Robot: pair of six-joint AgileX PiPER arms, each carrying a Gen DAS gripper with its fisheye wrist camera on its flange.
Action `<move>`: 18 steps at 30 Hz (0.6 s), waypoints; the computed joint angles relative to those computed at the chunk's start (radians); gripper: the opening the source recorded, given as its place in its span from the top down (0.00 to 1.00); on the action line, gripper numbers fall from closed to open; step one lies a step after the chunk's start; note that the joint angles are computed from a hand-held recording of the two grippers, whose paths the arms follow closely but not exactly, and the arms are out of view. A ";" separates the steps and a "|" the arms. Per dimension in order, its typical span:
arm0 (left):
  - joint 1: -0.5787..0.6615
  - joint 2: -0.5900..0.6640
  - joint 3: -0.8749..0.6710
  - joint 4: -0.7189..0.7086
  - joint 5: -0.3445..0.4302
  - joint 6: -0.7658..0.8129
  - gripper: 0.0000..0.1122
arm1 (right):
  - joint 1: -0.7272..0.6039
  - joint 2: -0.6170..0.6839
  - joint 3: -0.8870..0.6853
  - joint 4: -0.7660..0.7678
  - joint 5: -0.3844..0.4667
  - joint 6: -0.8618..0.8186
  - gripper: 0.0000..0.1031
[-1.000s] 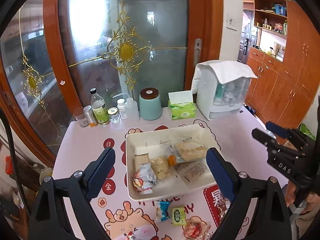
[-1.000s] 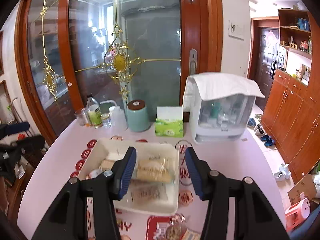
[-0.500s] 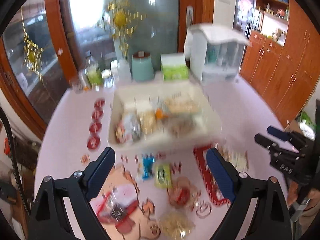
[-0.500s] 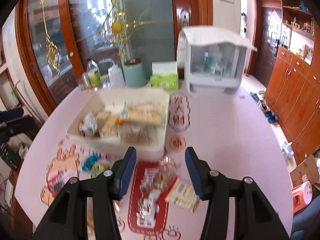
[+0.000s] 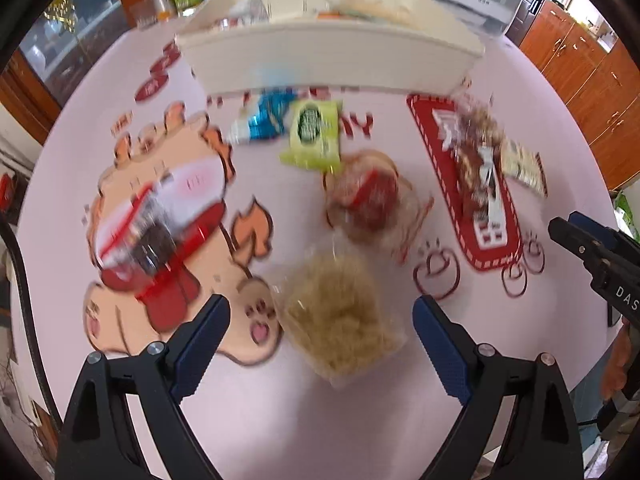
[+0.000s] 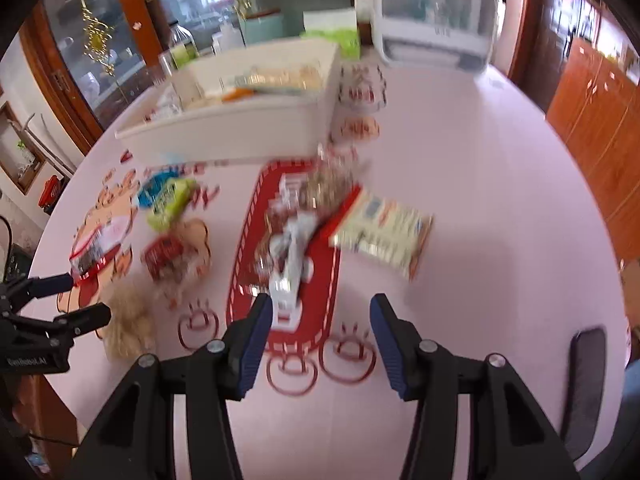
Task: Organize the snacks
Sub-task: 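Move both tools back toward the remaining snacks on the table, then grasp the second pork floss bag with the left tool while the right tool grasps the brown wrapped snack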
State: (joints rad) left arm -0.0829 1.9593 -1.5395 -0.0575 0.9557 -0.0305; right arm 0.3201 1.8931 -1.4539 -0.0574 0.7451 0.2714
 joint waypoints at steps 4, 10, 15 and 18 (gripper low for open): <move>0.009 0.001 0.044 -0.026 -0.029 -0.022 0.18 | -0.007 0.010 0.042 0.053 -0.011 -0.014 0.50; 0.003 0.000 0.092 -0.003 -0.073 -0.063 0.18 | -0.006 0.042 0.033 0.109 -0.008 -0.037 0.50; 0.016 -0.001 0.118 -0.049 -0.100 -0.058 0.18 | 0.002 0.100 -0.048 0.126 0.012 -0.040 0.50; 0.019 0.008 0.123 -0.076 -0.112 -0.062 0.18 | 0.009 0.140 -0.111 0.136 0.025 -0.036 0.50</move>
